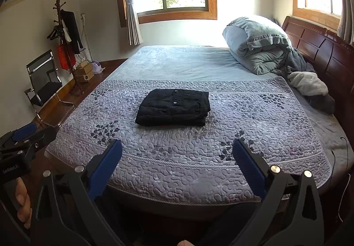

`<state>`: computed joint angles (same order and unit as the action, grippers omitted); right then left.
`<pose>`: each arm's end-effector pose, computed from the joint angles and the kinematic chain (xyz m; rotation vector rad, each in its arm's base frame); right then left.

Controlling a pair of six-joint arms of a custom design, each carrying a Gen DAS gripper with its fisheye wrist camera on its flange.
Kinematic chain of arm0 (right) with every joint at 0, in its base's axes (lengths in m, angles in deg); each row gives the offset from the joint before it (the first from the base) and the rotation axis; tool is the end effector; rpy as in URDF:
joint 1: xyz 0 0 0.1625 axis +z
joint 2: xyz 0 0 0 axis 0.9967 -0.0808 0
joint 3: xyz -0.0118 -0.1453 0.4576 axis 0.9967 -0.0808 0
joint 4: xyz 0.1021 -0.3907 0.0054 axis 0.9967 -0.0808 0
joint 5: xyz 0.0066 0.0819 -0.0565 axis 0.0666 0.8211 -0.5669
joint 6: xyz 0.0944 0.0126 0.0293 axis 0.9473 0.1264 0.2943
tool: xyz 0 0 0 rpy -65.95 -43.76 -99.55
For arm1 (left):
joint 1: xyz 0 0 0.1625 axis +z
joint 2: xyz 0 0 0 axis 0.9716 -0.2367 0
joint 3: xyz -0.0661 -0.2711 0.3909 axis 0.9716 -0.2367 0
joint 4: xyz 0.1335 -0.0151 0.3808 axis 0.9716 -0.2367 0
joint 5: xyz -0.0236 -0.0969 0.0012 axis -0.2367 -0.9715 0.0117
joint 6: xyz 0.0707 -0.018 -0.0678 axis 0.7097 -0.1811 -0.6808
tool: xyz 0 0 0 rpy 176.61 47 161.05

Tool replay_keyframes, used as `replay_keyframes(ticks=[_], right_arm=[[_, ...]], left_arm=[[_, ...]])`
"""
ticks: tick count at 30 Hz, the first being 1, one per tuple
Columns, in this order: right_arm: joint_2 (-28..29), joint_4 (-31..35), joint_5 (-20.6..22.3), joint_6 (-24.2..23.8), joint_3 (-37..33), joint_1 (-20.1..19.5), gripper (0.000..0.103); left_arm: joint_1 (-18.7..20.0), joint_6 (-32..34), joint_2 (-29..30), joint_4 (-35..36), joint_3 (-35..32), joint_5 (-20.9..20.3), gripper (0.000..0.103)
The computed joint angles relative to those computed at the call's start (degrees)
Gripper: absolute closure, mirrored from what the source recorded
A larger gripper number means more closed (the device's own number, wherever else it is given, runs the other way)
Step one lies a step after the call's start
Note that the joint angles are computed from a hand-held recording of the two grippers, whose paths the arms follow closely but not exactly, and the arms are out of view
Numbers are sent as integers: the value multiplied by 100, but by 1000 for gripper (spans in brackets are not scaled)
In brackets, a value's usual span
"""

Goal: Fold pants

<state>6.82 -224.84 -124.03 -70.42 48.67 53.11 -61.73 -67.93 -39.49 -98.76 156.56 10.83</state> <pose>0.4340 -0.3152 0.2765 0.5263 -2.2507 1.0051 -0.3251 -0.3094 0.4028 0.4290 2.2723 -1.0710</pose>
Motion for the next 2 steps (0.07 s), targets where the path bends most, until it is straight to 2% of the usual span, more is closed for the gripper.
replay_keyframes(ticks=[2], right_arm=[[7,-13,9,6,1,-2,3]], left_arm=[[-1,28,-10,-40,1,-14,4]])
